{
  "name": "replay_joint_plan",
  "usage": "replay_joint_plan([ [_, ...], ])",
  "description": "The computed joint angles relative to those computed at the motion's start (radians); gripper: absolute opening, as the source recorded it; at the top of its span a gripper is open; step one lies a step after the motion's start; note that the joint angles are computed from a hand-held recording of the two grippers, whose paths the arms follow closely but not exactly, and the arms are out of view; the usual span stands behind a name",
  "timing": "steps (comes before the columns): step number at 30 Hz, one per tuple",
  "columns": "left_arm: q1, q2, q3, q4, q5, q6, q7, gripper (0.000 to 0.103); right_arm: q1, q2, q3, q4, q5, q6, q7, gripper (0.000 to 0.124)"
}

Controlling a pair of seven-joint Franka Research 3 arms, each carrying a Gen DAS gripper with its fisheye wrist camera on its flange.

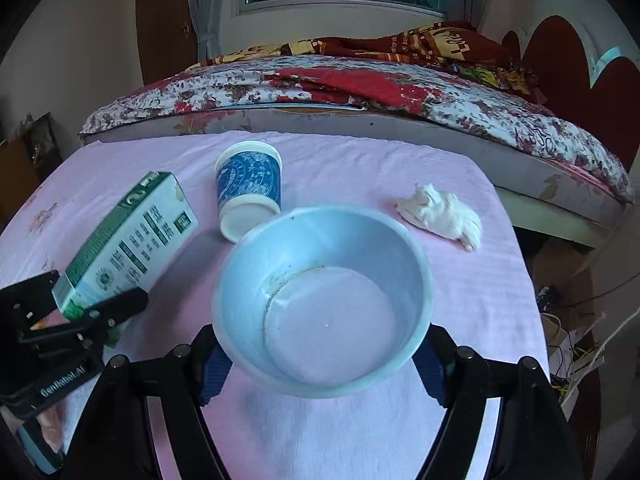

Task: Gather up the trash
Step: 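Grasp the green milk carton with the left tool while the right tool grasps the blue paper bowl, then carry the green carton and blue bowl toward the black bin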

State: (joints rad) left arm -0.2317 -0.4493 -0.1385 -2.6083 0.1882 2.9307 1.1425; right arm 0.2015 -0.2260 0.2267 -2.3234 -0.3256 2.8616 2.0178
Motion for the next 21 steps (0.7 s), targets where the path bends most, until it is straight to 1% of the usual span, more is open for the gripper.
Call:
replay_joint_plan([
  [3,-0.013,-0.027,-0.003,-0.017,-0.004,-0.009,-0.001,0.040,0.010,-0.054,-0.002,-0.044,0.021,-0.006,-0.012,0.078],
  [5,-0.021,-0.046,-0.005,-0.029,-0.005,-0.016,-0.003,0.040,0.000,-0.084,0.014,-0.067,0.020,-0.011,-0.009,0.078],
  [12,-0.051,-0.108,-0.009,-0.064,-0.006,-0.025,-0.003,0.039,-0.007,-0.195,0.034,-0.147,0.084,-0.014,-0.040,0.078],
  [18,-0.088,-0.147,-0.005,-0.091,-0.018,-0.029,-0.003,0.040,-0.025,-0.290,0.059,-0.206,0.128,-0.020,-0.062,0.078],
  [21,-0.106,-0.171,-0.010,-0.107,-0.021,-0.029,-0.004,0.040,-0.028,-0.343,0.062,-0.240,0.155,-0.023,-0.074,0.078],
])
